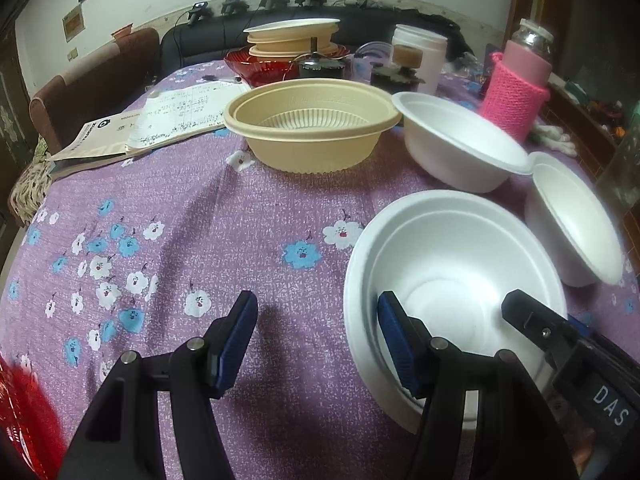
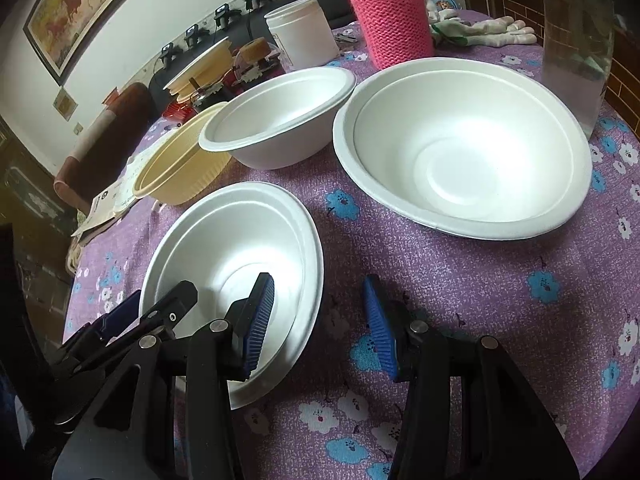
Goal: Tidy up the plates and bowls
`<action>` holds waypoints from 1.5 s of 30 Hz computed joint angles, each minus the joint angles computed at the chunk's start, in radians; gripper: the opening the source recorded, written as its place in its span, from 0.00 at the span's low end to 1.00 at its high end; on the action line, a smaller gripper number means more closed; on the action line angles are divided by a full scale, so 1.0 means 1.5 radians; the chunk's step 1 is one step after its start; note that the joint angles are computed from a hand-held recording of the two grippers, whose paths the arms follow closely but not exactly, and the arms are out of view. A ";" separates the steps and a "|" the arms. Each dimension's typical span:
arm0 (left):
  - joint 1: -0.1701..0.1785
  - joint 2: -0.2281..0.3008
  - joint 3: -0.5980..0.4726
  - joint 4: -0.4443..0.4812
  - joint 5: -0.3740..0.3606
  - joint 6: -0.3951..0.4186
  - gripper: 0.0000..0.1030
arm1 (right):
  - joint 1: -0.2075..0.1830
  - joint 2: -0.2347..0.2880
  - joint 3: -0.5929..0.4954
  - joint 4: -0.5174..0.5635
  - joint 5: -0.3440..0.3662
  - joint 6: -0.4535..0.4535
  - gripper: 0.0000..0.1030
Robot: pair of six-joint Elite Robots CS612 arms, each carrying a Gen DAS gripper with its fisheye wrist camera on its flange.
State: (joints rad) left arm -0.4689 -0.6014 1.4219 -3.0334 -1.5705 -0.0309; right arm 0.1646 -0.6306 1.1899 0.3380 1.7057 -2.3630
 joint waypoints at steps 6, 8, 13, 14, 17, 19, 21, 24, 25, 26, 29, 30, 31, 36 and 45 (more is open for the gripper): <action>-0.001 0.002 0.000 -0.004 0.000 0.005 0.61 | -0.001 0.003 -0.003 0.002 -0.003 -0.002 0.44; 0.000 0.004 -0.002 -0.001 -0.007 0.005 0.61 | -0.001 0.002 -0.001 -0.003 -0.001 -0.001 0.42; 0.003 0.007 -0.005 -0.003 -0.030 0.006 0.54 | 0.000 0.003 -0.001 -0.010 -0.007 -0.014 0.26; 0.004 0.007 -0.006 -0.003 -0.039 0.009 0.49 | 0.001 0.002 -0.001 -0.013 -0.006 -0.017 0.23; 0.003 0.006 -0.003 -0.008 -0.047 0.018 0.41 | 0.004 0.002 -0.002 -0.017 0.000 -0.031 0.17; 0.005 0.007 -0.005 -0.004 -0.062 0.020 0.33 | 0.005 0.002 -0.002 -0.019 0.001 -0.039 0.16; 0.006 0.007 -0.005 -0.002 -0.073 0.022 0.29 | 0.006 0.000 0.001 -0.025 0.004 -0.043 0.15; 0.007 0.007 -0.006 -0.001 -0.084 0.026 0.22 | 0.008 0.001 -0.001 -0.026 0.011 -0.052 0.15; 0.007 0.007 -0.006 -0.001 -0.086 0.026 0.20 | 0.009 0.001 -0.001 -0.026 0.015 -0.056 0.15; 0.007 0.007 -0.006 -0.001 -0.089 0.027 0.17 | 0.010 0.001 -0.002 -0.026 0.017 -0.058 0.15; 0.008 0.006 -0.005 0.000 -0.097 0.027 0.16 | 0.010 0.000 0.000 -0.029 0.017 -0.060 0.15; 0.009 0.006 -0.005 0.000 -0.098 0.028 0.16 | 0.009 -0.001 0.001 -0.030 0.014 -0.059 0.15; 0.009 0.006 -0.005 0.000 -0.098 0.029 0.16 | 0.008 -0.001 0.003 -0.032 0.012 -0.058 0.15; 0.009 0.004 -0.002 -0.001 -0.099 0.031 0.16 | 0.008 -0.003 0.006 -0.034 0.011 -0.058 0.15; 0.009 -0.012 0.027 -0.045 -0.087 0.019 0.16 | 0.021 -0.018 0.022 -0.055 0.044 -0.073 0.15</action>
State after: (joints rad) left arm -0.4555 -0.6195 1.4627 -3.1011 -1.7010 -0.0020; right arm 0.1958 -0.6580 1.2233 0.2559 1.7712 -2.4725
